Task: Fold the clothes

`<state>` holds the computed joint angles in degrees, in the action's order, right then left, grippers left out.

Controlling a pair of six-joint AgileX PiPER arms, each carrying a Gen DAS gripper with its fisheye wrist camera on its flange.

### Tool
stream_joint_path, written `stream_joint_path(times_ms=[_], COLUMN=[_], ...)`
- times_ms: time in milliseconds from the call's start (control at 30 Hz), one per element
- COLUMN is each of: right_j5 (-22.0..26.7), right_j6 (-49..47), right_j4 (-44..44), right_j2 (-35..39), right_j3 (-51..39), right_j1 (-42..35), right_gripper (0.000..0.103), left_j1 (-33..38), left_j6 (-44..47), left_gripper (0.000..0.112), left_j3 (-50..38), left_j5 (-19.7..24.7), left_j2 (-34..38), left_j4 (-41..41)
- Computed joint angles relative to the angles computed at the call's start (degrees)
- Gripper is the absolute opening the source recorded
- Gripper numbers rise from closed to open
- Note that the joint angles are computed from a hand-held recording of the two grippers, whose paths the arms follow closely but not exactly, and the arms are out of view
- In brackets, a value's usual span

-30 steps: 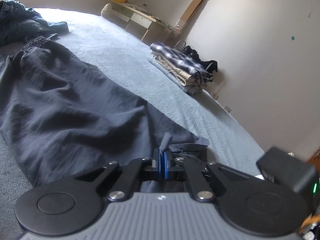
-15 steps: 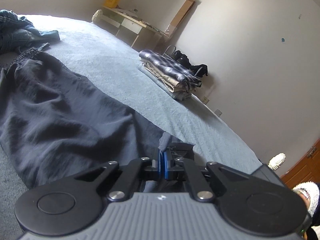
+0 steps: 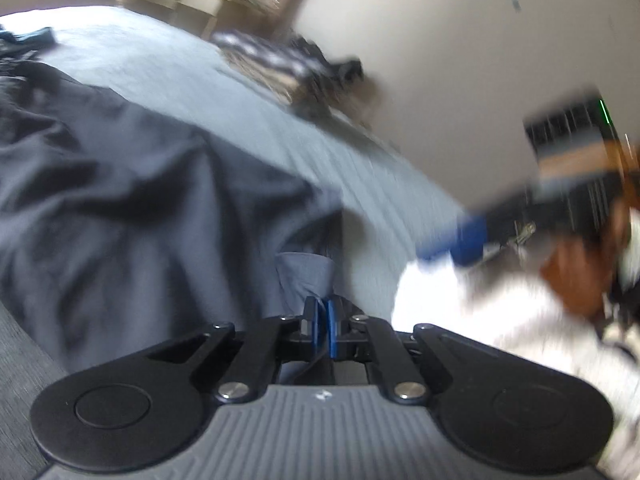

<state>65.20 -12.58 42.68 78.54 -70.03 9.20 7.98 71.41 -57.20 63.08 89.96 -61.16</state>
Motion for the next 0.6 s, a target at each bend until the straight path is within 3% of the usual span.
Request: stream_joint_path(times_ms=[33, 167, 267, 500, 600], right_j5=[-1.05, -7.83, -10.24, -18.27, -20.24], right_j6=[0.69, 7.01, 11.78, 15.27, 16.75], right_j4=[1.09, 1.02, -0.13, 0.43, 0.35], right_j2=[-1.25, -2.45, -1.26, 6.37, 11.40], right_j3=[0.97, 4.73, 5.13, 4.44, 1.85], right_j1=[-2.61, -6.06, -7.78, -6.20, -5.24], right_gripper=[0.046, 0.047, 0.047, 0.047, 0.047], left_j1=[-0.88, -4.43, -3.70, 2.28, 0.26], left_j6=[0.43, 1.60, 3.57, 1.31, -1.55], left_gripper=[0.008, 0.038, 0.047, 0.047, 0.044], left_j3=[0.69, 3.20, 4.19, 0.72, -0.46], left_j5=[-0.15, -1.64, -0.45, 4.96, 3.42], left_j2=[-0.08, -0.96, -2.65, -1.30, 0.70], left_j4=[1.42, 7.96, 8.99, 3.87, 1.46])
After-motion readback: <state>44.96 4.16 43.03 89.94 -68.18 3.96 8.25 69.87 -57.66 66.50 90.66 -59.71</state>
